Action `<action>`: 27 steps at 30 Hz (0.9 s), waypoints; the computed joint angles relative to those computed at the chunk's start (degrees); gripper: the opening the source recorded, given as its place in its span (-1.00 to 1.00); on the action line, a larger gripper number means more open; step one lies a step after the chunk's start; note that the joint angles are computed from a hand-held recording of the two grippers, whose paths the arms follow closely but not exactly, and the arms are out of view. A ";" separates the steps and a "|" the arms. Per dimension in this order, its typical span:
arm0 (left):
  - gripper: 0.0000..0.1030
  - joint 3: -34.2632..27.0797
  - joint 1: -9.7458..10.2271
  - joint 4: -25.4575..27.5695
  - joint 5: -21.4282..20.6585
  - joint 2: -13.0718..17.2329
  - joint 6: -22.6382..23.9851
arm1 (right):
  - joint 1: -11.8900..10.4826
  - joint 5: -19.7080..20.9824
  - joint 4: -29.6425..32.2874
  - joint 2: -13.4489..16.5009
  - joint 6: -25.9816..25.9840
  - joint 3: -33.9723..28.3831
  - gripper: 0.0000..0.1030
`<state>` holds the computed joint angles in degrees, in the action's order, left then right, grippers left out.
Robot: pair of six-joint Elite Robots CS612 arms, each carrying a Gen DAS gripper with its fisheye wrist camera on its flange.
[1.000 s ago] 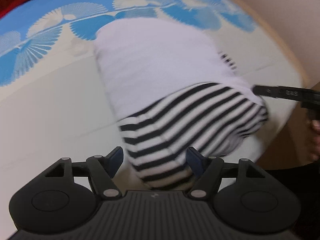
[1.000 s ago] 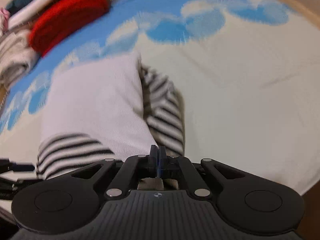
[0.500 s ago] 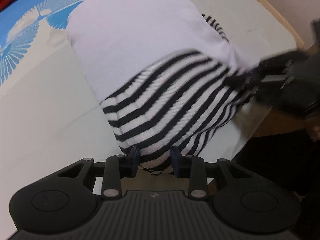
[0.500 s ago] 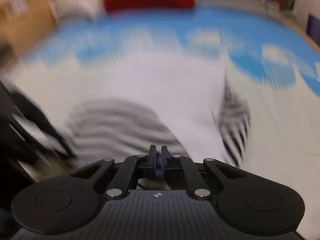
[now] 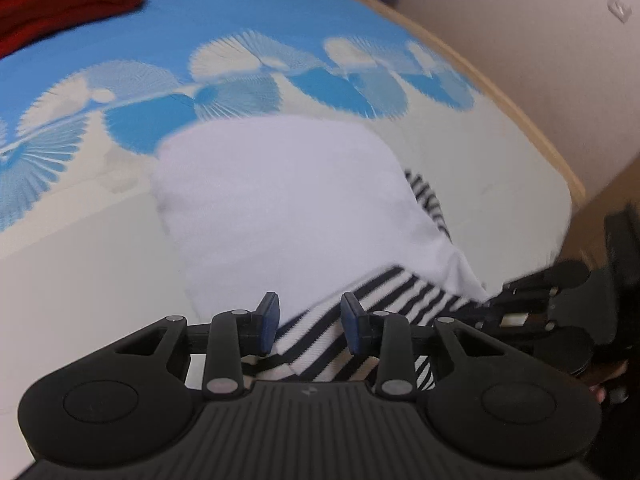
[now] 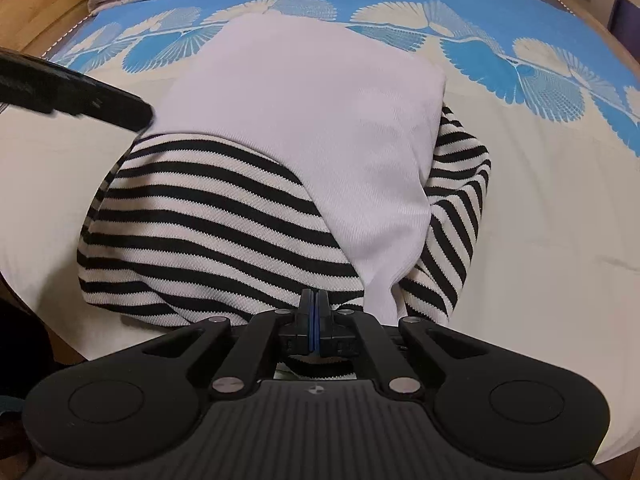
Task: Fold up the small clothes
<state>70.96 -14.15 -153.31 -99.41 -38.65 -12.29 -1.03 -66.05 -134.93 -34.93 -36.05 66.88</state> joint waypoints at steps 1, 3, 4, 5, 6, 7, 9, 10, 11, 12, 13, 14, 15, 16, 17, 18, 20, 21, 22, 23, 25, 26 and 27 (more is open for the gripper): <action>-0.27 -1.09 -0.39 2.82 1.57 0.71 1.94 | 0.07 -0.20 -0.05 0.04 -0.23 -0.05 -1.00; -0.27 -2.50 -1.04 7.50 5.06 1.68 5.65 | 0.10 -0.20 -0.08 -0.17 -0.67 0.29 -1.00; -0.27 -2.91 -1.10 7.88 5.38 2.00 6.20 | 0.05 0.17 0.56 -0.11 -0.40 0.01 -1.00; -0.28 -3.49 -1.00 8.43 4.97 2.24 5.54 | -0.10 0.78 1.87 0.16 0.55 -0.78 -1.00; -0.28 -4.10 -0.76 9.19 4.22 2.44 4.16 | -0.45 2.54 4.30 0.51 2.81 -1.95 -0.96; -0.28 -4.48 -0.44 9.76 3.25 2.51 2.80 | -0.94 5.38 6.30 0.88 5.21 -3.08 -0.95; -0.28 -4.59 0.06 9.72 1.69 2.38 1.92 | -1.96 12.05 4.31 1.38 10.89 -3.79 -0.82; -0.27 -4.37 0.26 9.14 1.06 2.20 1.93 | -2.16 13.71 -0.28 1.47 13.95 -3.38 -0.75; -0.27 -4.15 0.44 8.60 0.64 2.03 1.96 | -2.14 14.23 -4.90 1.60 16.57 -2.88 -0.56; -0.27 -3.88 0.58 7.99 0.40 1.84 1.69 | -1.94 14.11 -9.29 2.02 19.66 -2.99 -0.34; -0.27 -3.69 0.71 7.34 0.36 1.69 1.28 | -1.59 13.43 -12.27 2.64 22.74 -3.63 -0.27; -0.27 -3.14 0.78 6.49 0.44 1.31 0.72 | -1.27 12.75 -13.48 3.27 24.77 -4.53 -0.21; -0.27 -2.79 0.99 5.66 0.31 1.08 0.08 | -0.74 11.62 -13.77 4.10 26.47 -5.95 -0.21; -0.27 -2.50 1.24 4.86 0.07 0.90 -0.86 | -0.24 10.26 -13.33 4.87 27.15 -7.35 -0.21; -0.27 -2.36 1.43 4.29 -0.13 0.79 -1.88 | 0.30 8.54 -12.60 5.75 27.43 -8.86 -0.21; -0.27 -2.20 1.68 3.79 -0.38 0.72 -3.05 | 0.95 6.05 -11.12 6.65 27.23 -10.49 -0.22; -0.23 -2.14 2.16 3.53 -0.71 0.72 -5.45 | 2.45 -2.51 -4.50 8.66 25.53 -14.58 -0.22; -0.20 -2.13 2.37 3.53 -0.64 0.75 -6.52 | 2.99 -6.18 -1.71 9.41 25.53 -16.04 -0.19; -0.08 -2.12 2.57 3.48 -0.34 0.78 -7.84 | 3.12 -7.64 0.45 10.03 26.92 -17.20 -0.09; 0.09 -2.19 2.77 3.29 -0.06 0.89 -9.49 | 3.00 -7.28 0.85 10.28 28.83 -17.66 -0.02; 0.30 -2.37 3.21 2.34 0.17 1.21 -13.39 | 2.46 -5.66 -0.09 9.96 31.77 -17.07 -0.02; 0.41 -2.59 3.48 1.71 0.02 1.50 -15.61 | 2.33 -5.61 -1.43 9.45 32.15 -16.09 -0.02; 0.45 -2.90 3.75 1.04 -0.33 1.89 -18.15 | 2.14 -5.50 -3.41 8.72 32.06 -14.67 -0.02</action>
